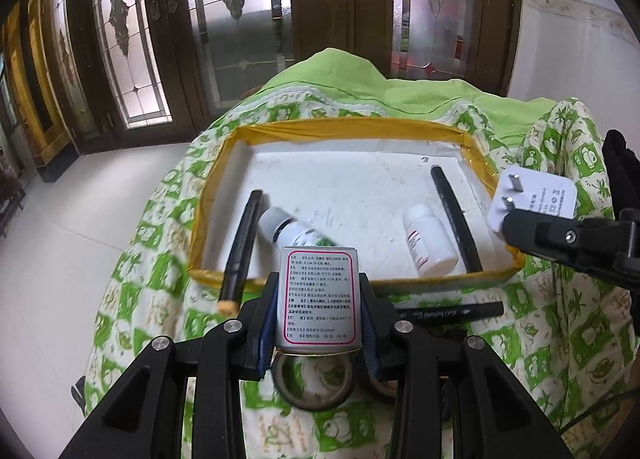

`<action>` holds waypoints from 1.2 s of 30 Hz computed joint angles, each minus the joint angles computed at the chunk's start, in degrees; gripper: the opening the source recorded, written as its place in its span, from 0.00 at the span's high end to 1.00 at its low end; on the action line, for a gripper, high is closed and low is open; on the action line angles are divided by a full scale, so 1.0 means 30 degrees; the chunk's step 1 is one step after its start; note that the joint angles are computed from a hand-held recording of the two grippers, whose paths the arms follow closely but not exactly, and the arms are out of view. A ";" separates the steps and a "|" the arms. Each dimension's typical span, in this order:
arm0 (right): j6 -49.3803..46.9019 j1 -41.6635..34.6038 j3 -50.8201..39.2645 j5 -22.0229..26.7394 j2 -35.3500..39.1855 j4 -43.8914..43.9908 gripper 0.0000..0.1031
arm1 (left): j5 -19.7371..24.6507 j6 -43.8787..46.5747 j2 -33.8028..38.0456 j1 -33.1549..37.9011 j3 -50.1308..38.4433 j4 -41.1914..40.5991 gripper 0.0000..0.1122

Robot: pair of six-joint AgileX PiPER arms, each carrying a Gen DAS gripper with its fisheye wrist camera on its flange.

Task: Organize rigid objects
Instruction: 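Carry the white box and plug adapter over the yellow-rimmed tray, then lower the white box and plug adapter into the tray and open both tools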

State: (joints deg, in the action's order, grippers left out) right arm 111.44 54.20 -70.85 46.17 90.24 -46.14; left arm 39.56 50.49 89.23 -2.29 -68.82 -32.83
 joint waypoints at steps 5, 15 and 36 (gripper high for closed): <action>-0.1257 -0.0595 -0.0791 0.0101 0.0519 0.0646 0.75 | 0.1867 -0.0520 0.1378 0.0292 -0.2024 -0.0447 0.68; -0.4400 -0.3428 -0.2494 -0.1274 0.1832 0.3043 0.75 | 0.5973 -0.3068 0.5274 0.0583 -0.8324 -0.0596 0.68; -1.0535 -0.6909 -0.3556 -0.2580 0.4328 0.7406 0.75 | 0.3010 -0.3244 0.6488 -0.2551 -0.7149 0.1485 0.68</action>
State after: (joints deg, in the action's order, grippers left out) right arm 79.84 33.47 -81.52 38.43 103.22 -23.92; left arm 48.59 40.76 108.70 -9.94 -90.27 -28.38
